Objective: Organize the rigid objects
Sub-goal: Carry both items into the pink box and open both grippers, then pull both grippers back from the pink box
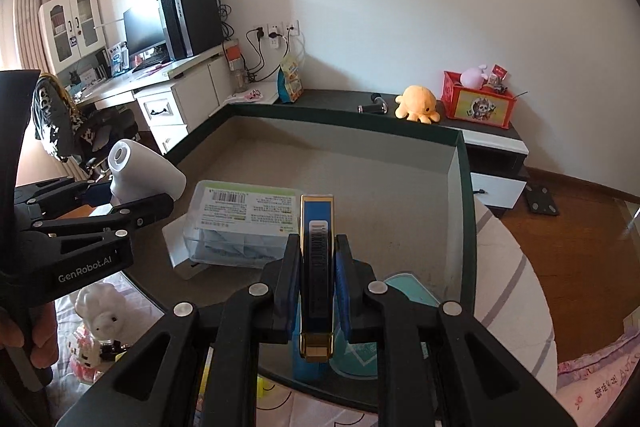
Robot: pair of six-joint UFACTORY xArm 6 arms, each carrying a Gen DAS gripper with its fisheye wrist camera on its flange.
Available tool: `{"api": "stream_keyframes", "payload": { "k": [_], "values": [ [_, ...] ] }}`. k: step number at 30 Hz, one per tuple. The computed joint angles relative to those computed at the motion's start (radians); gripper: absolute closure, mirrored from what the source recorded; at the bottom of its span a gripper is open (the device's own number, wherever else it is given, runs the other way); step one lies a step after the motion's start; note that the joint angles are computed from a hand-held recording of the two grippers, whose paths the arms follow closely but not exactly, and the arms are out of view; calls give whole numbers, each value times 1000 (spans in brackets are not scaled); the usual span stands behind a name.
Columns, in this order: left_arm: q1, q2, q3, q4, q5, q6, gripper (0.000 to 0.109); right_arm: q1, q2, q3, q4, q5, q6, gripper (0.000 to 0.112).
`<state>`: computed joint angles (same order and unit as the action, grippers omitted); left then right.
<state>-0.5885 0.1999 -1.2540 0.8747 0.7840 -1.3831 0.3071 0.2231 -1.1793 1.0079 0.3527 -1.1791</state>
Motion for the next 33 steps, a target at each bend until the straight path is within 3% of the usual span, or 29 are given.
{"api": "stream_keyframes", "payload": {
  "k": [3,5,8,9,10,13,18,21,26,29,33],
  "values": [
    [3,15,-8,-26,0,15,60,2,12,3,-4,-11,19,96],
    [-7,8,-8,-23,22,2,53,4,10,8,-5,-22,22,94],
    [-39,-52,35,38,48,-70,23,1,-34,43,8,-31,25,83],
    [-59,-79,53,70,67,-105,15,7,-60,65,19,-50,14,72],
    [-81,-108,73,97,91,-138,14,15,-98,100,47,-83,-18,58],
    [-163,-188,123,150,180,-214,10,38,-238,205,190,-132,-146,34],
    [-339,-312,205,214,350,-358,6,74,-514,407,322,-187,-241,29],
    [-460,-346,217,224,472,-410,6,86,-689,541,290,-193,-177,29],
    [-638,-358,201,233,641,-473,6,103,-969,752,57,-195,85,27],
    [-739,-323,152,228,792,-497,6,93,-1108,835,-72,-155,213,27],
    [-822,-326,135,225,874,-537,6,79,-1301,934,-239,-113,375,26]
  ]
}}
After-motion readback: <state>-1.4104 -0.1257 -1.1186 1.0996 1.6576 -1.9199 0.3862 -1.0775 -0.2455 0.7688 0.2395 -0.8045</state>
